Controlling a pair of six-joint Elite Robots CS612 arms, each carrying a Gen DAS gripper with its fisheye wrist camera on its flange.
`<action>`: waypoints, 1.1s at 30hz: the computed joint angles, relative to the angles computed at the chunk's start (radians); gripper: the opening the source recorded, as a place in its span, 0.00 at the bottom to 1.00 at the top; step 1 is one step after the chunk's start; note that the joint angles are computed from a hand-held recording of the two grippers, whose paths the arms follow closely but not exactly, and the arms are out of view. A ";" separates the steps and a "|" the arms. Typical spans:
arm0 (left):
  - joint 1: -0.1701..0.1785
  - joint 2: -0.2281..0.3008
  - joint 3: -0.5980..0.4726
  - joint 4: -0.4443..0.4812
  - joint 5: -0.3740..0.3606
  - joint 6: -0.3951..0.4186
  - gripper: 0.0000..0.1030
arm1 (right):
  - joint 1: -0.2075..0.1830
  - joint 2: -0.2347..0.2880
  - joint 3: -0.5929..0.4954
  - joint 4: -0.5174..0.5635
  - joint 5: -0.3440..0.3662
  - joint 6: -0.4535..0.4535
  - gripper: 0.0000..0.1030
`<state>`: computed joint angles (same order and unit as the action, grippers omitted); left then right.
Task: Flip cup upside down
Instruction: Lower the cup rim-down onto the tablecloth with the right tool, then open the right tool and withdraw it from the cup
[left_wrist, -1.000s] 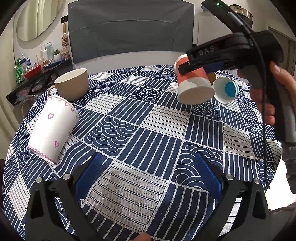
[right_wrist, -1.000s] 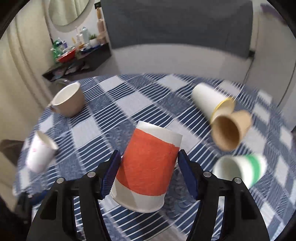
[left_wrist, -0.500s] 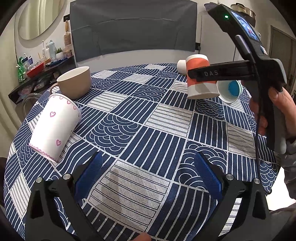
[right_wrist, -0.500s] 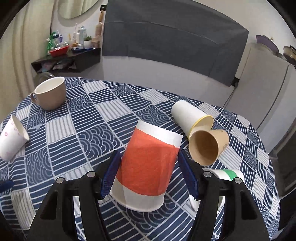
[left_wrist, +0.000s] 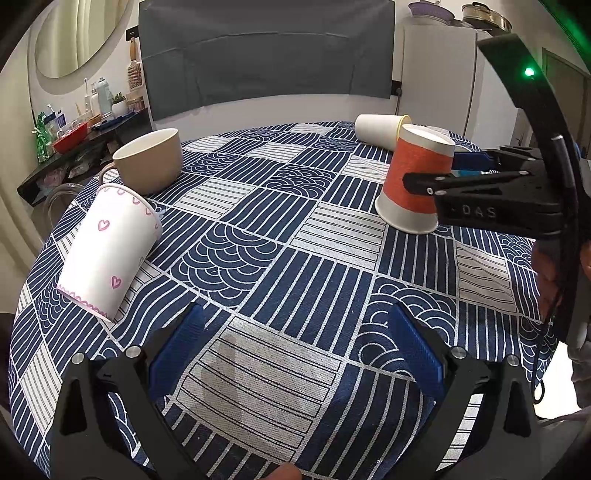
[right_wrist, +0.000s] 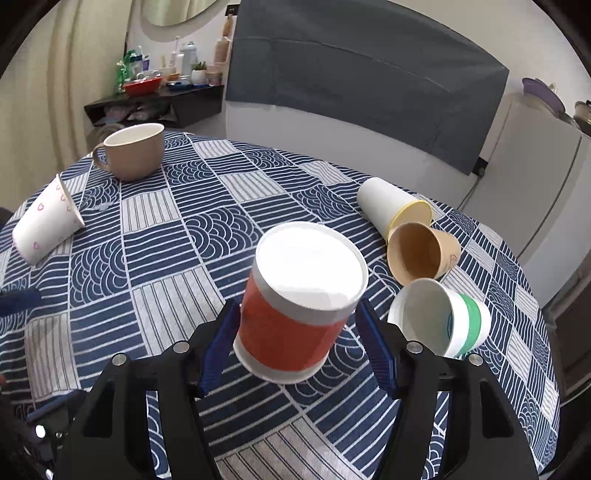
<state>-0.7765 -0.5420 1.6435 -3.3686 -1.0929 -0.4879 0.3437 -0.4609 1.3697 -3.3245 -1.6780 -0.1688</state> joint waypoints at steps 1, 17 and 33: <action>0.000 0.000 -0.001 0.002 0.000 -0.001 0.94 | -0.002 -0.001 0.004 -0.009 0.000 0.004 0.68; 0.003 0.000 -0.012 0.045 -0.002 -0.023 0.94 | -0.042 -0.021 0.109 -0.183 0.064 0.096 0.86; -0.027 0.019 -0.048 -0.035 0.117 -0.128 0.94 | -0.067 -0.003 0.143 -0.285 0.225 0.128 0.90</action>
